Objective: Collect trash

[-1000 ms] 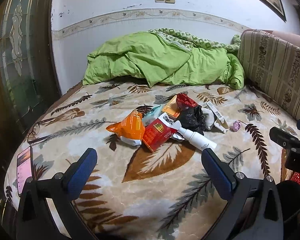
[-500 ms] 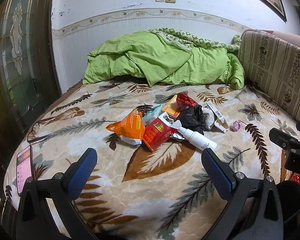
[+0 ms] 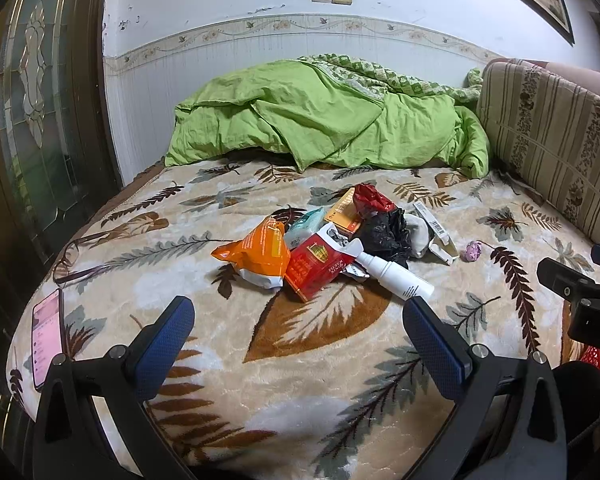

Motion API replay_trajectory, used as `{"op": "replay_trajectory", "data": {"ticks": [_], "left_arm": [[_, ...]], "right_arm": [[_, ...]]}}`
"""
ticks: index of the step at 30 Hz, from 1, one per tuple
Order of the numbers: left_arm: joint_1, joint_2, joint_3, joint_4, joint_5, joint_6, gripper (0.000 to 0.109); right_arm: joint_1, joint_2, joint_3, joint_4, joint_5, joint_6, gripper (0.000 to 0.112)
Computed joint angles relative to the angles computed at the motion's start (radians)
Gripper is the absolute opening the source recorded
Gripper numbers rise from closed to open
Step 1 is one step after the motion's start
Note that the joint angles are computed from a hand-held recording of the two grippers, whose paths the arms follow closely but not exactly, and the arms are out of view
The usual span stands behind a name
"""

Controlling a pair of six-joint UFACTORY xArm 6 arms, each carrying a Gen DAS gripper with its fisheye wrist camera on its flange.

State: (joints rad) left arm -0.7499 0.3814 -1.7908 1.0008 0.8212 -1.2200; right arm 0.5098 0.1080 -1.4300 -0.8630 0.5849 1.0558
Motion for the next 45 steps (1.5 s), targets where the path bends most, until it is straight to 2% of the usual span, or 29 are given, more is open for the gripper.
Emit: {"op": "replay_trajectory", "data": {"ticks": [16, 19, 22, 24, 27, 30, 32, 34, 35, 37, 42, 43, 45], "left_arm": [[0.000, 0.002, -0.005, -0.006, 0.001, 0.003, 0.103], [0.005, 0.000, 0.001, -0.024, -0.012, 0.002, 0.103], [0.024, -0.011, 0.024, -0.088, -0.045, 0.001, 0.103], [0.035, -0.013, 0.032, -0.135, -0.066, 0.005, 0.103], [0.057, -0.014, 0.036, -0.220, -0.103, 0.049, 0.101], [0.084, -0.005, 0.020, -0.331, -0.127, 0.132, 0.089], [0.110, 0.009, -0.006, -0.416, -0.129, 0.188, 0.079], [0.134, 0.016, -0.015, -0.492, -0.134, 0.218, 0.079], [0.149, 0.027, -0.035, -0.525, -0.133, 0.236, 0.079], [0.176, 0.046, -0.063, -0.584, -0.127, 0.261, 0.079], [0.225, 0.101, -0.149, -0.664, -0.093, 0.315, 0.079], [0.229, 0.114, -0.168, -0.678, -0.085, 0.329, 0.079], [0.238, 0.152, -0.221, -0.723, -0.068, 0.374, 0.079]], "right_arm": [[-0.001, 0.003, -0.002, 0.017, -0.001, -0.016, 0.102], [-0.008, 0.003, 0.005, 0.057, -0.025, -0.052, 0.102], [-0.023, 0.011, 0.002, 0.151, -0.056, -0.129, 0.102], [-0.032, 0.023, -0.002, 0.266, -0.085, -0.230, 0.099], [-0.032, 0.058, -0.030, 0.504, -0.102, -0.459, 0.084], [-0.020, 0.112, -0.093, 0.726, -0.082, -0.682, 0.073], [-0.014, 0.157, -0.153, 0.824, -0.069, -0.787, 0.071], [-0.008, 0.216, -0.232, 0.875, -0.048, -0.861, 0.068], [-0.004, 0.264, -0.304, 0.898, -0.010, -0.904, 0.067], [-0.001, 0.354, -0.437, 0.937, 0.065, -0.957, 0.059], [0.003, 0.597, -0.797, 0.921, 0.238, -0.976, 0.048], [0.003, 0.657, -0.891, 0.923, 0.288, -0.979, 0.047], [0.001, 0.727, -0.995, 0.911, 0.329, -0.965, 0.047]]}}
